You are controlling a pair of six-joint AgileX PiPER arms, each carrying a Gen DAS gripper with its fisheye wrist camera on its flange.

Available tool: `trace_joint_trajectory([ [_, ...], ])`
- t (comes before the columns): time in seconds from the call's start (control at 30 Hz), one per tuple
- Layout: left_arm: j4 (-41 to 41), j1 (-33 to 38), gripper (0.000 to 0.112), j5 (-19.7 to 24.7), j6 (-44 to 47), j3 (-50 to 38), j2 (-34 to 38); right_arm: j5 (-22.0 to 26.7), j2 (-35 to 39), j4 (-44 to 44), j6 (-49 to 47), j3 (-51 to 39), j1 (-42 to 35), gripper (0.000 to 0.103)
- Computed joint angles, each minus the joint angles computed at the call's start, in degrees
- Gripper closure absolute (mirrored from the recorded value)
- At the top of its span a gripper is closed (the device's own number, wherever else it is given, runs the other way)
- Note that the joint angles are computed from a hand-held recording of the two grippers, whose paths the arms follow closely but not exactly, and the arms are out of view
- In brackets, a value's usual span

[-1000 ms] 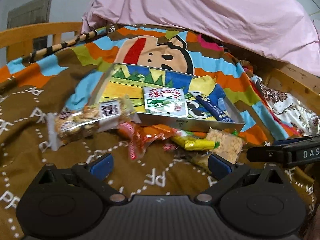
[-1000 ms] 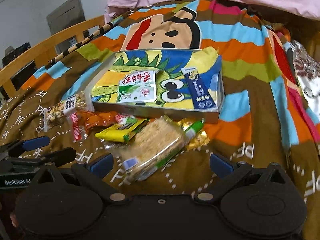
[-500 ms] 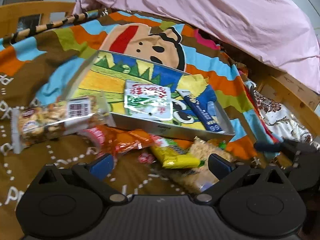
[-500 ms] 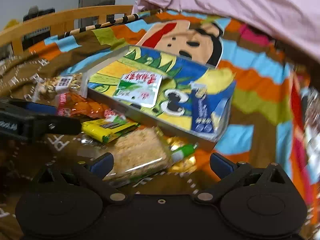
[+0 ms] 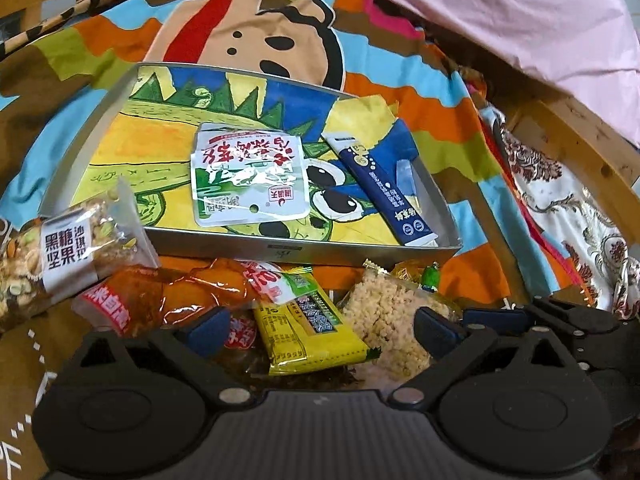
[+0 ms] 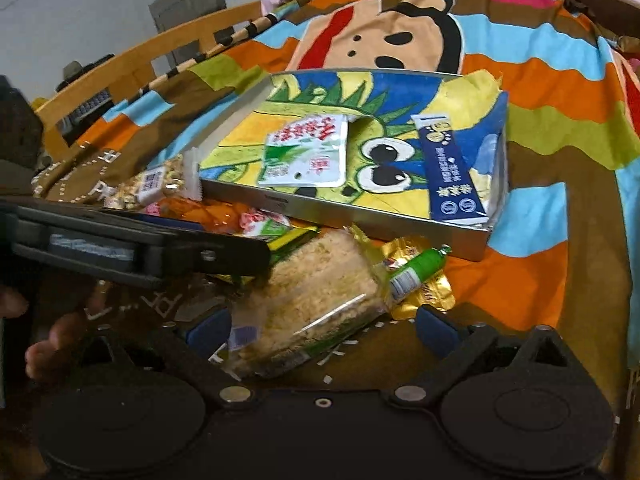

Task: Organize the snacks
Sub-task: 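Grasp the yellow packet with the left tool while the right tool grasps the rice-crispy bar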

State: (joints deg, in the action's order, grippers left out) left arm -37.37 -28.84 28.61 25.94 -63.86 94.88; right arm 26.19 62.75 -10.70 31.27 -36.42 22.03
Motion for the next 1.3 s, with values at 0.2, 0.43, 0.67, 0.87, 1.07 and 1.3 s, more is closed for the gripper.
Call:
trace_joint_trajectory([
  [0.2, 8.76, -0.92, 0.033, 4.25, -7.35, -4.05, 2.32, -1.49, -1.29, 11.64, -10.78, 0.43, -2.94, 0.008],
  [0.43, 11.73, -0.04, 0.050, 6.65, -11.58, -6.99, 3.85, -2.89, -1.59, 21.85, -18.41, 1.13, -6.77, 0.012],
  [0.67, 3.38, 5.06, 0.056, 7.35, -4.70, -2.60, 1.80, -4.97, -4.22, 32.39, -27.02, 2.70, -9.78, 0.020],
  [0.87, 4.08, 4.45, 0.048, 5.78, -4.64, -2.51, 2.04, -6.68, 1.17, 22.82, -16.02, 1.29, -7.96, 0.023],
  [1.07, 15.01, 0.12, 0.044, 3.92, -11.93, -4.33, 3.17, -5.99, 2.81, 26.10, -16.12, 1.67, -8.20, 0.025],
  [1.3, 11.31, 2.78, 0.055, 5.24, -8.64, -2.46, 1.54, -6.69, -1.42, 38.43, -26.71, 3.67, -9.07, 0.026],
])
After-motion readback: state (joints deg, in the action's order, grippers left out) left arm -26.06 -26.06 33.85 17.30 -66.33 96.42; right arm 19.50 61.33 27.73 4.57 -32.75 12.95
